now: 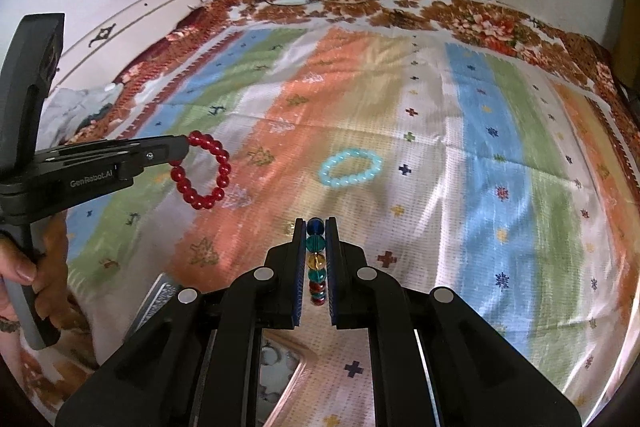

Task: Organize jewelry
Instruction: 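Lift both bracelets and carry them over the silver tin box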

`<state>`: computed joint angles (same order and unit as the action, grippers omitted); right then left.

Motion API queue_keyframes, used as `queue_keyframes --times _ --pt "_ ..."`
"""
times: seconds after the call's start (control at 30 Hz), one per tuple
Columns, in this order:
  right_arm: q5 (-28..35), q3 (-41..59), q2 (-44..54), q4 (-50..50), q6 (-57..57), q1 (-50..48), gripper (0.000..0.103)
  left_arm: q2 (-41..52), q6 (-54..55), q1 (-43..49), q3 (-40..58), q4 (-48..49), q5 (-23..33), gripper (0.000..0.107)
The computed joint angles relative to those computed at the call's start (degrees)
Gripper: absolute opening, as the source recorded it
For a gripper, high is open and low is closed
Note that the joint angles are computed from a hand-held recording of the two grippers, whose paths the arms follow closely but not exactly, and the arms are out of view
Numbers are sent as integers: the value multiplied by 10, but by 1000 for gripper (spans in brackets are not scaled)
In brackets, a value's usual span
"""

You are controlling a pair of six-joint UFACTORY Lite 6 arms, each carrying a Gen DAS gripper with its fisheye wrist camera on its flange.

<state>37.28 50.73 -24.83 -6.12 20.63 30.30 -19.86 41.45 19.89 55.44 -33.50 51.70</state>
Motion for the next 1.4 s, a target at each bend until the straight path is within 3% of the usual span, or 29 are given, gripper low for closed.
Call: queue_keyframes --times 0.07,0.2,0.37,0.7,1.27,1.4 --pt "-3 -3 -8 7 0 4 10 -18 12 11 -6 -12 15 0" --pt "1 -10 -21 -13 25 22 10 -51 40 41 -16 -32 47 0" --pt "5 -14 -23 -20 38 33 10 -46 35 42 -24 -18 38 0" --pt "3 -21 -17 2 11 22 10 63 -27 11 -16 44 18 0" --pt "3 -22 -7 34 -27 18 10 147 -132 -102 -32 175 -57 33" --pt "3 -21 -3 41 -35 19 10 162 -155 -118 -32 197 -70 34"
